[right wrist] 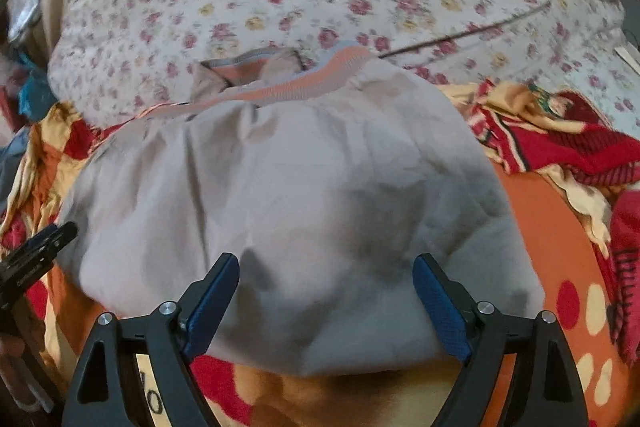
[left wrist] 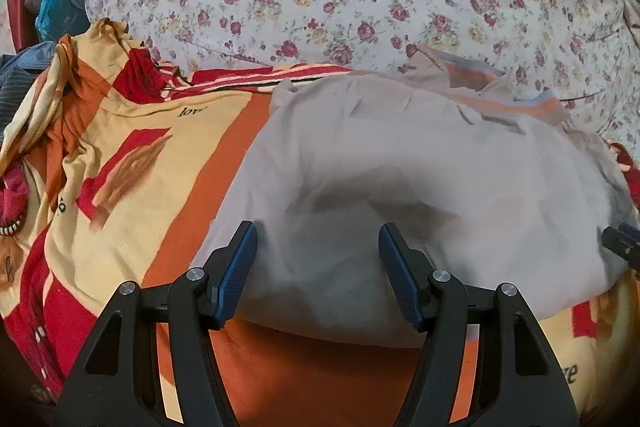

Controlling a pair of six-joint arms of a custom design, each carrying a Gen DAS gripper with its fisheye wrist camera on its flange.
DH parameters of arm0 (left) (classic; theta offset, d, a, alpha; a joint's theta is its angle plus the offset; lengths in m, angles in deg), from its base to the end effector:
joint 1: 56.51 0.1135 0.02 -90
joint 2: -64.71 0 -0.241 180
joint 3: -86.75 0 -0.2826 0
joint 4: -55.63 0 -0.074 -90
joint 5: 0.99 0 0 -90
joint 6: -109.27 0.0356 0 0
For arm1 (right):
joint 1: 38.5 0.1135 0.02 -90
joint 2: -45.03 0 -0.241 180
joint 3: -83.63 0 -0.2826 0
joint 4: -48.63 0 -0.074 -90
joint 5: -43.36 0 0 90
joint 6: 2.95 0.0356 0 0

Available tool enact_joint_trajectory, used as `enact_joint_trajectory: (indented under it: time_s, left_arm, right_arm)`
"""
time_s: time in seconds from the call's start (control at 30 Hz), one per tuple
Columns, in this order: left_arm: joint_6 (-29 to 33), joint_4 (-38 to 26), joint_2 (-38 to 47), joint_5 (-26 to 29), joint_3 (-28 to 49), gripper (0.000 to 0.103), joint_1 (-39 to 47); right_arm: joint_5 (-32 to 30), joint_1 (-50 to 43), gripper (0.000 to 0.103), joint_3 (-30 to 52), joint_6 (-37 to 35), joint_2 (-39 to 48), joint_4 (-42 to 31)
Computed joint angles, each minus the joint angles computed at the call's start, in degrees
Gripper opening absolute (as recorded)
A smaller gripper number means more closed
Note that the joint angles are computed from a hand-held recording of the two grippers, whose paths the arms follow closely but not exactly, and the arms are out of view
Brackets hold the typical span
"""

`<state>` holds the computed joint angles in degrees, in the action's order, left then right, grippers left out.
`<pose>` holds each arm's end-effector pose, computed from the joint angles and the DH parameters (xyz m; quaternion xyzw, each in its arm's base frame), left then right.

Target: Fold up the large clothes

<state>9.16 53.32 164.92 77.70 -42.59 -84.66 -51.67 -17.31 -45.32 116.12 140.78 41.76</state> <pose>0.2796 -0.1417 0.0500 0.1157 0.9339 -0.0186 0.3377 0.2908 0.1161 0.0688 0.0504 0.9421 0.1771 0.2801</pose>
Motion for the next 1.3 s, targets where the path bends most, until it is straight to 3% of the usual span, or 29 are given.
enact_joint_trajectory:
  time_s: [0.17,0.67,1.3]
  left_arm:
    - [-0.6,-1.1,0.1,2.5,1.0,0.063,1.2]
    - [0.9,-0.5,-0.8,1.3,0.0,0.063,0.8]
    - [1.1,-0.8,-0.9,1.4,-0.2,0.063,2.2]
  right_arm:
    - [-0.4,-0.2,0.087,-0.5,0.8,0.3,1.8]
    - [4.4,4.1,0.087,-1.3,-1.9,0.3,4.8]
    - [4.4,6.1,0.086,-0.8,-2.8,0.8,5.2]
